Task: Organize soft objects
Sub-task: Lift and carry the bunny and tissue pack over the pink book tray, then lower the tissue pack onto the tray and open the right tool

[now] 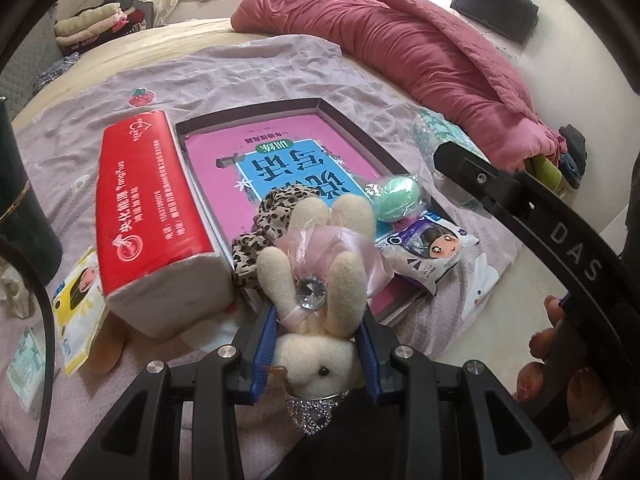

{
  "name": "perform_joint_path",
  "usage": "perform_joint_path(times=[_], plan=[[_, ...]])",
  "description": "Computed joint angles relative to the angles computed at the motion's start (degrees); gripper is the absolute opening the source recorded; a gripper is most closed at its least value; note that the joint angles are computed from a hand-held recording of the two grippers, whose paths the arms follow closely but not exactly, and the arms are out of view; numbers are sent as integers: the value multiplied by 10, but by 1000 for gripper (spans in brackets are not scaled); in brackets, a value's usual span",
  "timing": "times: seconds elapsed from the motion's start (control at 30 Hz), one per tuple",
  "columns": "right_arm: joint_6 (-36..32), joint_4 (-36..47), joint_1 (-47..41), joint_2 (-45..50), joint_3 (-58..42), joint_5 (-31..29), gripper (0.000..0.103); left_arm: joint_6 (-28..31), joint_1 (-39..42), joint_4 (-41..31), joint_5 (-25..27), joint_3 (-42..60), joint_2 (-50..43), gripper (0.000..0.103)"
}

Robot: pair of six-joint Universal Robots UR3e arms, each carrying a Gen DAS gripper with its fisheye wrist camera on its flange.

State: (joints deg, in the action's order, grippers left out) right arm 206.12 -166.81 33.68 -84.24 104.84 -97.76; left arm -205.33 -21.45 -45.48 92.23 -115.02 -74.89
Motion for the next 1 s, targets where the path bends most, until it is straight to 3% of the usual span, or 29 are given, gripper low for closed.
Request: perform_joint_path(times=[0.63,1.0], plan=[[-4,15,-18,8,6,23,50,0,4,28,-14,5,-50,38],[-20,116,-30,32,-31,53,50,7,17,40,-25,0,-63,39]])
